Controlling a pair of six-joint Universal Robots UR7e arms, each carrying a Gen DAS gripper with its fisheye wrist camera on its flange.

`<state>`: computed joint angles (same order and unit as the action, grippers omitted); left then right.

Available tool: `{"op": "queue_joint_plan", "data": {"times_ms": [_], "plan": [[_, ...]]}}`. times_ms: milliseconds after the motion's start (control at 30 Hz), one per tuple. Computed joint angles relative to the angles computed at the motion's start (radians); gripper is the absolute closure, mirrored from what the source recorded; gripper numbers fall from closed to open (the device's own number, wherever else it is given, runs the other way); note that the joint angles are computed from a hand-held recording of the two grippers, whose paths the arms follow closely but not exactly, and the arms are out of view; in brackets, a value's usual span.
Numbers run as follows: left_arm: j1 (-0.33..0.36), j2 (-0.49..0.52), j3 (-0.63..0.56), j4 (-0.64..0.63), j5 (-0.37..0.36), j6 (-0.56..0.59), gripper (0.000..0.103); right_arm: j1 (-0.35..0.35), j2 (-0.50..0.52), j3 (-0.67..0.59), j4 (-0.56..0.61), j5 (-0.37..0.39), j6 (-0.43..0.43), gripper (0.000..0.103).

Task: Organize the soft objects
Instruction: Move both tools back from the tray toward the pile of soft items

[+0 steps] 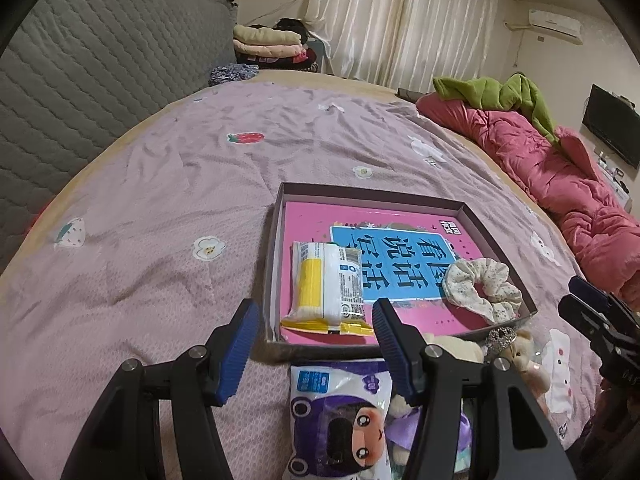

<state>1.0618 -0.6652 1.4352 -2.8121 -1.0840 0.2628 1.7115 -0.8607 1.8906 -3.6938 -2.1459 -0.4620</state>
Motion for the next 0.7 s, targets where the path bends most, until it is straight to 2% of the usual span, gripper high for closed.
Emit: {"op": "queue_joint_plan", "data": {"times_ms": [233,700], "plan": [[-0.003,-0.034,0.044,0.002,0.002,-0.015,0.044,0.021,0.02,0.003,-0.014,-0.035,-0.021,0.029],[-0.015,-0.085,0.122,-0.004,0.004,-0.024,0.044,0.049,0.006,0.07,-0.009,-0.047,-0.01,0.029]]}}
